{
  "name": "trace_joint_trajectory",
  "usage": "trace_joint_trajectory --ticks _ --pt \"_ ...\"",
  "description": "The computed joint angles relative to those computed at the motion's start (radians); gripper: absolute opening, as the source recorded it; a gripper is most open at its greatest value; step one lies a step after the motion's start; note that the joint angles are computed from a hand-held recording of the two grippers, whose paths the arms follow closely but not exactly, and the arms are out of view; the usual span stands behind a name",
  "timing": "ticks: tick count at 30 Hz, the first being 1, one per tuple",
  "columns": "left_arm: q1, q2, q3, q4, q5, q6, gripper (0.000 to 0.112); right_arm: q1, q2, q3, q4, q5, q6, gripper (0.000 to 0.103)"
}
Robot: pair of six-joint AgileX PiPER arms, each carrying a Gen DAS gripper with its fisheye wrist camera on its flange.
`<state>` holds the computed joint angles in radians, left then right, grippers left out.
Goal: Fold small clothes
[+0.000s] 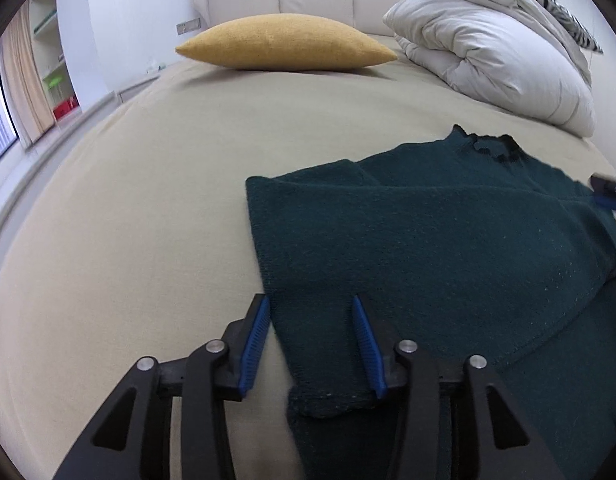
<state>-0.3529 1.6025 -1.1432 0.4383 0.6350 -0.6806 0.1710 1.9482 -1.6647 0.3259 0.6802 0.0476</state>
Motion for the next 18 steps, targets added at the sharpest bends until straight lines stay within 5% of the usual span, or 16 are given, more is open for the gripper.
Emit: trace_joint_trajectory --ticks 2,6,10,13,14,18 --pt "0.009 -0.005 0.01 -0.019 -0.013 0.012 0.048 -0.012 0.115 -0.092 0.059 0.078 -0.02 0.045" --pt "-0.034 0.002 -0.002 0.071 0.032 -0.06 0.049 -0.063 0.074 0.065 0.269 -0.045 -0.202 0.042" --pt "0.011 -0.102 0.038 -0.081 0.024 0.002 0.049 -0.097 -0.116 0.25 0.157 -0.109 -0.058 0.045" --pt "-0.017 -0.256 0.11 -0.101 0.038 -0.009 0.06 -0.178 -0.31 0.443 0.3 -0.12 -0.206 0.049" --pt "-0.035 -0.322 0.143 -0.116 0.053 -0.009 0.07 -0.206 -0.356 0.482 0.334 -0.104 -0.25 0.052" --pt "-0.075 -0.574 0.268 -0.28 0.128 0.072 0.082 -0.335 -0.614 0.673 0.422 0.01 -0.426 0.063"
